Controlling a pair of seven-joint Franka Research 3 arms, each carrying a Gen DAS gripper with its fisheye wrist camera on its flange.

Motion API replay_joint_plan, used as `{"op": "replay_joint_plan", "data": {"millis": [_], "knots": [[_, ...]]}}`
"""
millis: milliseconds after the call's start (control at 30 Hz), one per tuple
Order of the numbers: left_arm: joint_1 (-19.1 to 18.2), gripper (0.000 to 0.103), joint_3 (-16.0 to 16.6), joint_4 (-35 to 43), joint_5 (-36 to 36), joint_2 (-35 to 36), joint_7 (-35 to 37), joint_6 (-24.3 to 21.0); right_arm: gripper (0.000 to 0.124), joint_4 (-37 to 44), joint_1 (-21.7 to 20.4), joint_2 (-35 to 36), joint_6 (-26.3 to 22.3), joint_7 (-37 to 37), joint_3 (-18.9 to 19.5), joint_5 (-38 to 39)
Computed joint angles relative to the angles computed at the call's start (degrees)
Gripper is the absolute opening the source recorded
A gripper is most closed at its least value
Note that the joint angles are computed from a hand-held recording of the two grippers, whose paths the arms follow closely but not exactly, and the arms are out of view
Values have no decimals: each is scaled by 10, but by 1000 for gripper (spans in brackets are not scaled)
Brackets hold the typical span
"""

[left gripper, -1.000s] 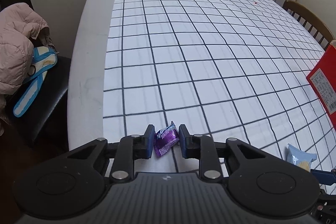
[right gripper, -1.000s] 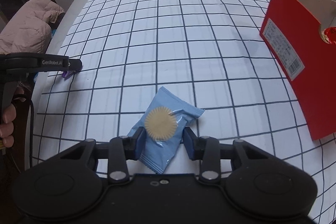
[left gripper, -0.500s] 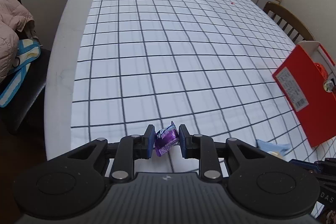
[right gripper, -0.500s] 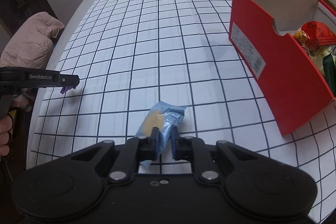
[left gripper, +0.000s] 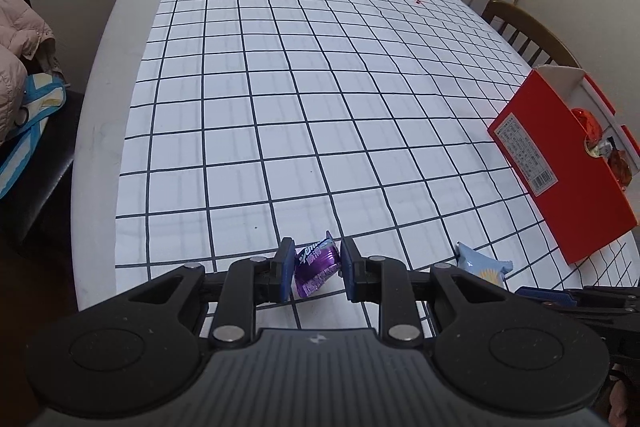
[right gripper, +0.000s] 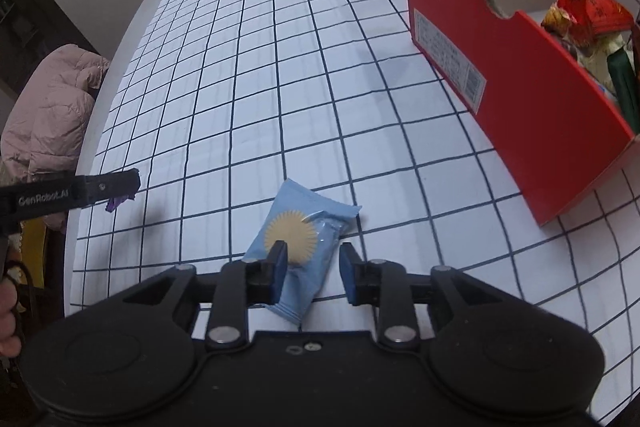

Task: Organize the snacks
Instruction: 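Carry the purple candy and blue cookie packet into the red box and release both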

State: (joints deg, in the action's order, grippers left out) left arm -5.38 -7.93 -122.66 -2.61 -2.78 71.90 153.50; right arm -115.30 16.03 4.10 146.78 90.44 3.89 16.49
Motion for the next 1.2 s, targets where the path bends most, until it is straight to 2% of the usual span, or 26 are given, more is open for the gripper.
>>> {"op": "replay_joint_plan", "data": {"millis": [33,100,167,300,500,567,700,867,1200], "knots": [[0,24,1,-2,-3,-2,3,1,39,5,3,4,-3,21,-1,-16],[1,24,2,-7,-5,-7,4,4,69,15,11,13,-8,72,-3,-57],[2,24,5,-12,-12,-12,8,8,79,20,17,19,3,109,-4,-84],[5,24,7,-17,-5,-17,4,14,79,62,38,53,-23,188,-10,-166],[10,24,12,-22,-5,-21,-2,15,75,114,70,91,-71,258,-21,-252],[11,24,14,-24,-8,-22,0,18,75,116,77,94,-73,276,-24,-274],[11,24,15,-28,-13,-24,2,20,62,110,86,90,-70,317,-30,-318],[11,24,15,-28,-15,-24,-2,20,46,95,79,79,-54,310,-23,-324],[5,24,11,-23,-17,-26,-7,13,46,60,50,47,-24,247,-14,-256]]}}
